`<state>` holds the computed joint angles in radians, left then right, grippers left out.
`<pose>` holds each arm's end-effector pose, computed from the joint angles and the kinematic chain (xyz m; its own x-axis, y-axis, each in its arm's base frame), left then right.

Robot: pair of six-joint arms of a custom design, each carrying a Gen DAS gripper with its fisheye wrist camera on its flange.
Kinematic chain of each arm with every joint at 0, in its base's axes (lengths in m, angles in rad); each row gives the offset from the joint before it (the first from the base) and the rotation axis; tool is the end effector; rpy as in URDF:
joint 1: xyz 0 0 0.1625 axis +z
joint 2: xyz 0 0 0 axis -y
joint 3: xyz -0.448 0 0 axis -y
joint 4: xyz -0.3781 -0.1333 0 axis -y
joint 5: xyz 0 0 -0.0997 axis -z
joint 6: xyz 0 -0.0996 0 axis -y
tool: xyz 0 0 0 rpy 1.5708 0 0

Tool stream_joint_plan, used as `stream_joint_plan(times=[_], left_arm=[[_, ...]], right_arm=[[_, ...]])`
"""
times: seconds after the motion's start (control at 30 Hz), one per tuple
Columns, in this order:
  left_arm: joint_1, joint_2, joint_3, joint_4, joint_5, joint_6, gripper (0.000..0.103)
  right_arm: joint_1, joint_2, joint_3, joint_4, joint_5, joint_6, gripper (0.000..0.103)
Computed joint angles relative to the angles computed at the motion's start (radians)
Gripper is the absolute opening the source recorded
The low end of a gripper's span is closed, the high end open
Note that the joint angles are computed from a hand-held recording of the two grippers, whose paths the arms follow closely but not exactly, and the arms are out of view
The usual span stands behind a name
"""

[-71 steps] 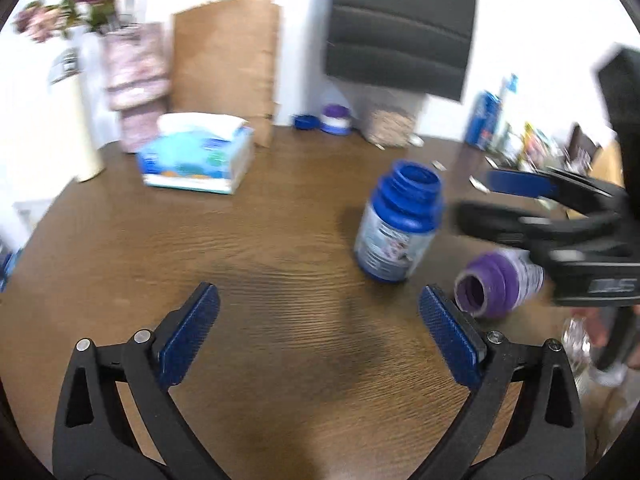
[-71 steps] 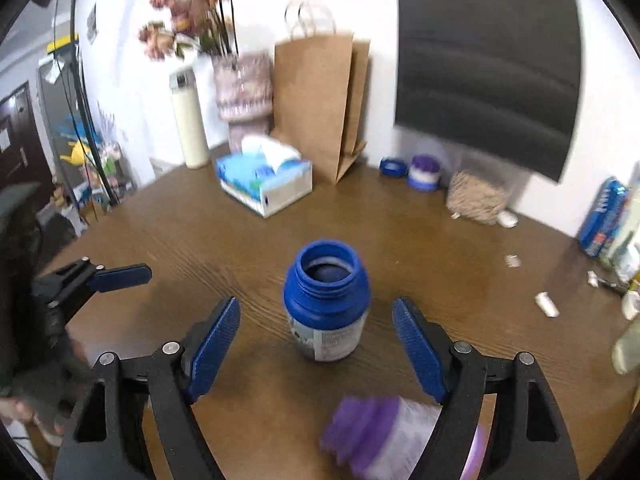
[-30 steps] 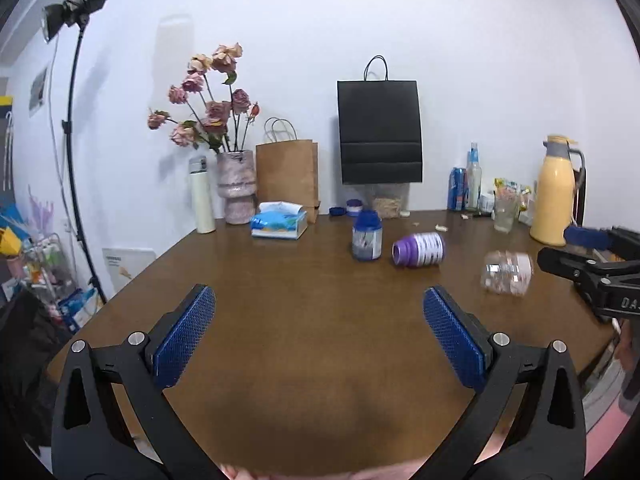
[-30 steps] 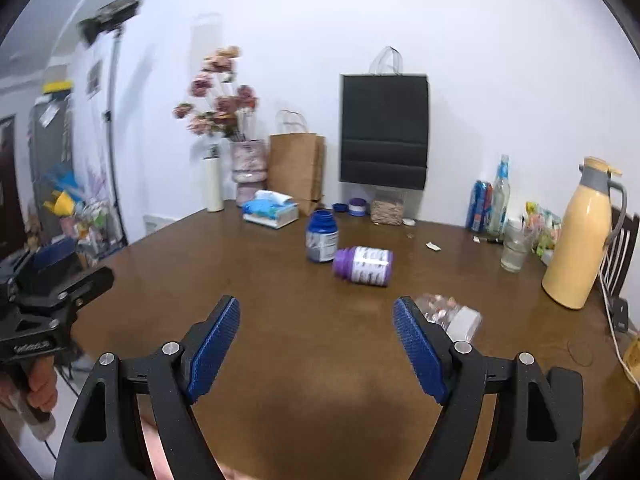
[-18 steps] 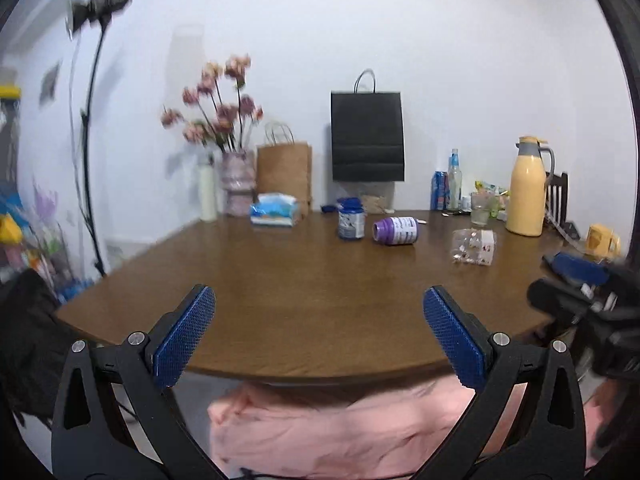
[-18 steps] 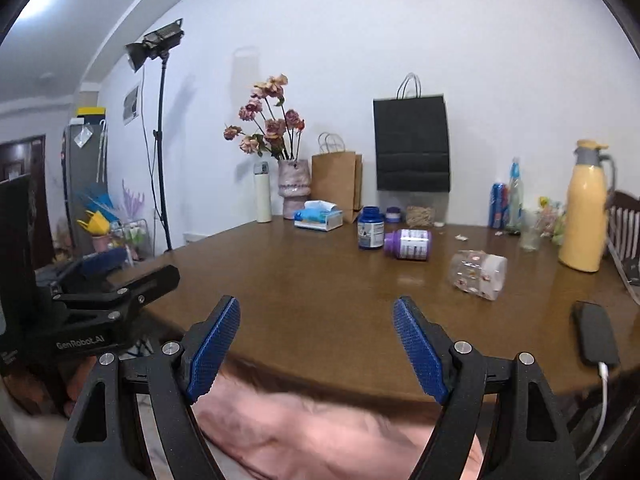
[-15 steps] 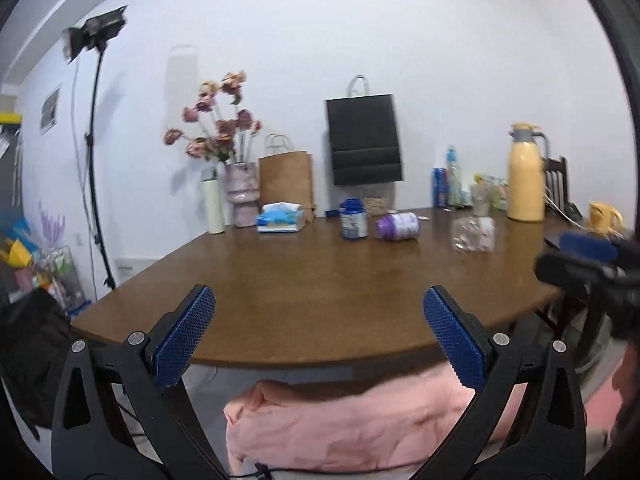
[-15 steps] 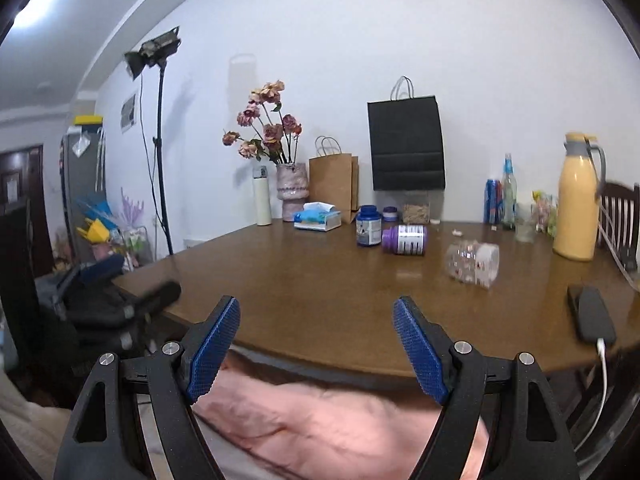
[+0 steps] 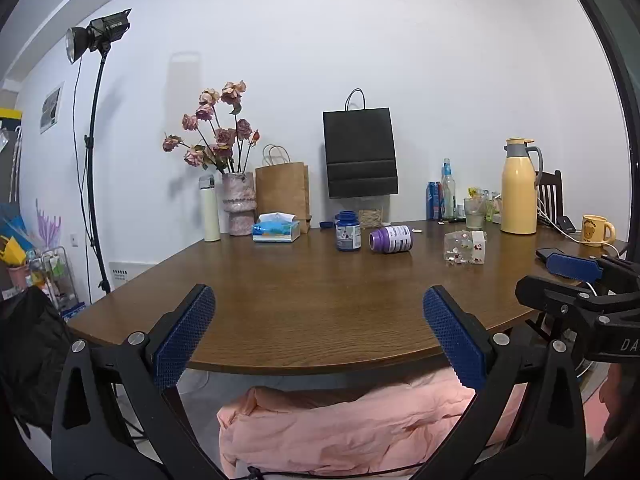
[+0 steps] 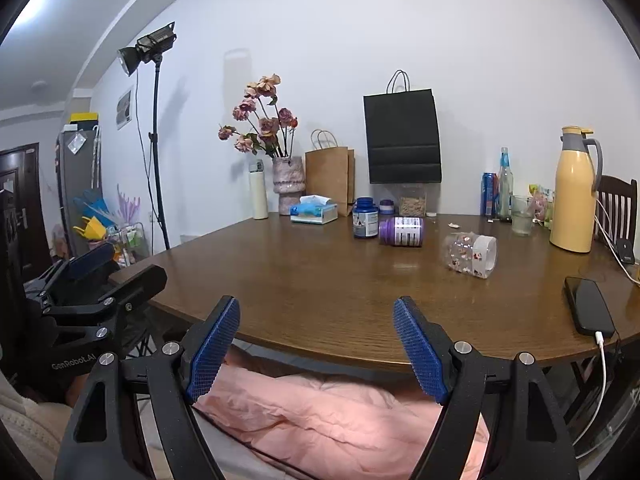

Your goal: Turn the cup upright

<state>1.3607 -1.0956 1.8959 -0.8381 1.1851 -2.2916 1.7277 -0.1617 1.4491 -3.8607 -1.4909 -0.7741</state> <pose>0.0493 -0.5875 0.1934 -0.6557 -0.1429 -0.7414 0.7345 0.1067 -0.6702 0.2466 -0.6547 -0.0978 -0.6377 -0.5305 0.5585 -0.7411 0.2248 -0.6327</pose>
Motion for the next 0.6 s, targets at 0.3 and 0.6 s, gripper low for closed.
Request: stream_joint_plan(times=[0.3,0.6], left_arm=[[0.001,-0.002,0.000,-0.004,0.001,0.001,0.103],[0.002,-0.004,0.004,-0.006,0.009,-0.006,0.103]], right_arm=[[-0.001,-0.005,-0.005,0.021,-0.007,0.010,0.084],[0.002,-0.001,-0.010,0.020,-0.014,-0.001,0.084]])
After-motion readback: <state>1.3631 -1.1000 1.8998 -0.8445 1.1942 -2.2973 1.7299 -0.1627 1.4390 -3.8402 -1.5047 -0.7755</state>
